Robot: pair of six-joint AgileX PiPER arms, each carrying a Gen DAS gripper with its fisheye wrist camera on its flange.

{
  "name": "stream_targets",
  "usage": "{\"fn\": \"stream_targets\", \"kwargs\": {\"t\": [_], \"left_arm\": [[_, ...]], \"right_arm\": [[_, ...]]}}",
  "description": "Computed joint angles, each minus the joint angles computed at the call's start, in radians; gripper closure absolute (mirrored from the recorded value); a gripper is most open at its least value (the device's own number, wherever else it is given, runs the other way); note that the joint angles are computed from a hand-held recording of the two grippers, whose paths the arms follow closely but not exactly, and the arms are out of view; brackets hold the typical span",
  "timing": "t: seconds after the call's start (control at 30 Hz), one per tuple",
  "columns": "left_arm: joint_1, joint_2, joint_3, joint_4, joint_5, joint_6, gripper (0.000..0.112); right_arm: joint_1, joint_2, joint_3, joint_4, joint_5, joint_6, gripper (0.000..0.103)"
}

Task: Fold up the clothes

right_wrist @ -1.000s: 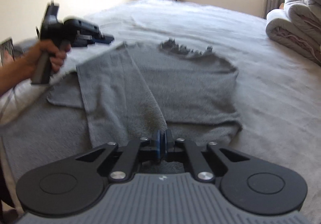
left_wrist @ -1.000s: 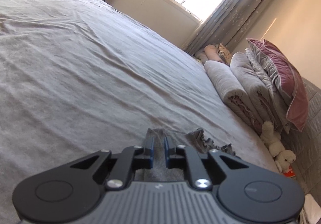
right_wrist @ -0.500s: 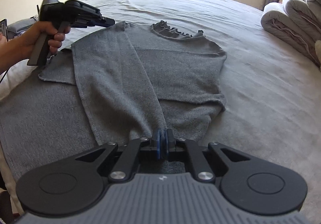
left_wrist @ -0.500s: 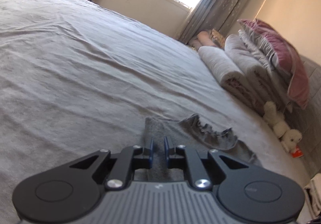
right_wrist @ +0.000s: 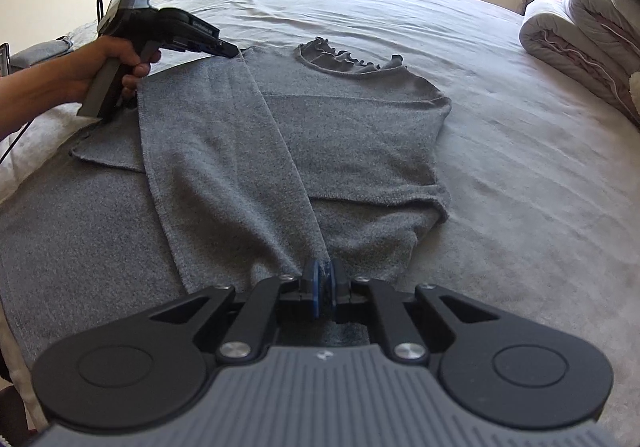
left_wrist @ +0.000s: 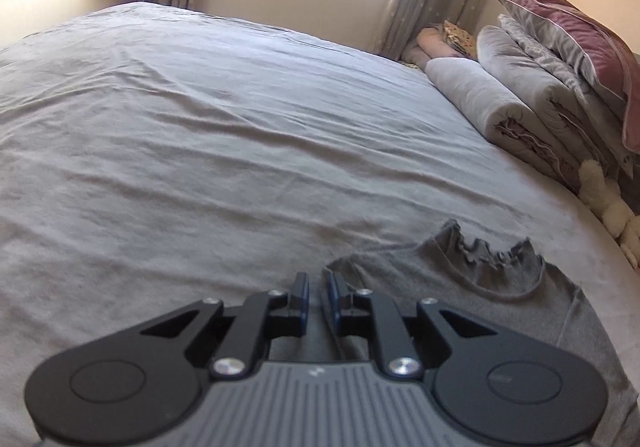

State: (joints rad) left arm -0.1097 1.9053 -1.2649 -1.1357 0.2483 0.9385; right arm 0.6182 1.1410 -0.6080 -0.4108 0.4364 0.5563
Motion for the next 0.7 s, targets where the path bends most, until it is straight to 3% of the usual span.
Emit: {"fn": "stream_targets", "kwargs": {"t": [0.07, 0.2, 0.37, 0.6, 0.7], "left_arm": [[0.017, -0.044, 0.03, -0.022, 0.032, 0.019, 0.1], [0.059, -0.172, 0.15, -0.169, 0.159, 0.243, 0.101], [0.095, -0.278, 0.273, -0.165, 0.277, 0.345, 0.104], [0.14, -0.356, 0.363, -0.072, 0.265, 0.208, 0.104], [0.194, -0.343, 0.34, 0.003, 0.369, 0.021, 0.104]], "right_arm": [[-0.001, -0.001, -0.002, -0.006, 0.001, 0.006, 0.095], [-0.008, -0.01, -0.008, -0.017, -0.004, 0.024, 0.095], [-0.067, -0.034, -0.007, 0.09, -0.07, -0.036, 0.093], [-0.026, -0.011, -0.033, 0.084, -0.082, 0.007, 0.09], [0.011, 0.019, -0.049, 0.021, -0.079, 0.089, 0.09]]}}
